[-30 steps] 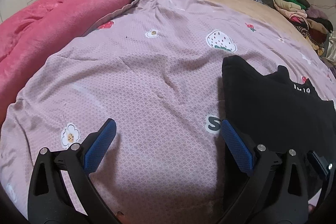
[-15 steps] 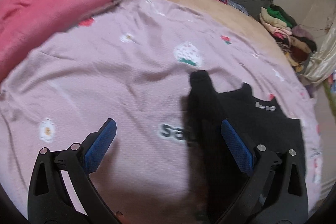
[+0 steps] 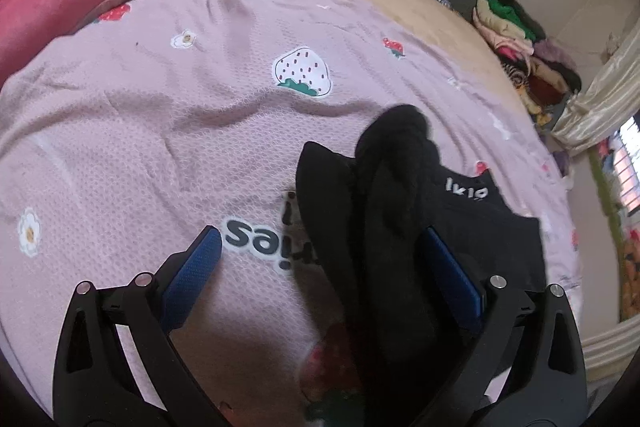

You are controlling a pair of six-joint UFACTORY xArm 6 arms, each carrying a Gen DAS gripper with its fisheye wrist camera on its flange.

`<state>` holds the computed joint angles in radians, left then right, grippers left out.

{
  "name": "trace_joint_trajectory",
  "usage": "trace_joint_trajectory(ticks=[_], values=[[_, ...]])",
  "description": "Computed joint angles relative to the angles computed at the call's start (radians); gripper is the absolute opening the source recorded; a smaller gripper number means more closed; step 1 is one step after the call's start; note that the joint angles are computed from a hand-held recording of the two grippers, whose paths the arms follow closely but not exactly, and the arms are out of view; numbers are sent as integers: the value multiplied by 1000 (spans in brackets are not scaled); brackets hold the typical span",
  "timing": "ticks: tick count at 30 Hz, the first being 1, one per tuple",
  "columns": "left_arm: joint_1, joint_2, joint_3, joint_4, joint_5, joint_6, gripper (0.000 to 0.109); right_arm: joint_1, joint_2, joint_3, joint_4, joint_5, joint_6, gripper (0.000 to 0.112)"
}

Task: Fold small clothes
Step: 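Grasp the shirt edge with the right gripper while the left gripper grips beside it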

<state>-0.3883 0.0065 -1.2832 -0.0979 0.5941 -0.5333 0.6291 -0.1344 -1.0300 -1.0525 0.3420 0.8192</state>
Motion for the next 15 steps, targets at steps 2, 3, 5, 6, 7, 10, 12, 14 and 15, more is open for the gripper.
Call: trace_joint_trajectory(ticks=[2,3,5,6,7,10,12,14,15], values=[[1,-43,47,-39,-75,9,93,4,-8,7,-5,2,8,18],[2,-50,51,-43,-80,17,93,3,-7,7,2,1,3,18],[2,-50,43,-72,-71,48,93,4,-6,6,6,3,-4,18],[4,-43,36,-109,-64,75,93,5,-5,4,7,6,-9,18],[4,-33,27,-120,-55,87,93,6,-5,3,2,9,-4,18],[3,11,-19,-69,10,61,93,5,-9,5,9,8,-5,18],[2,30,-26,-135,19,104,93,-3,-16,9,8,0,-2,18],[-4,42,-32,-175,20,128,75,-6,-28,18,1,-3,9,18],[-6,45,-34,-191,19,139,58,-10,-35,23,-1,-8,13,18]])
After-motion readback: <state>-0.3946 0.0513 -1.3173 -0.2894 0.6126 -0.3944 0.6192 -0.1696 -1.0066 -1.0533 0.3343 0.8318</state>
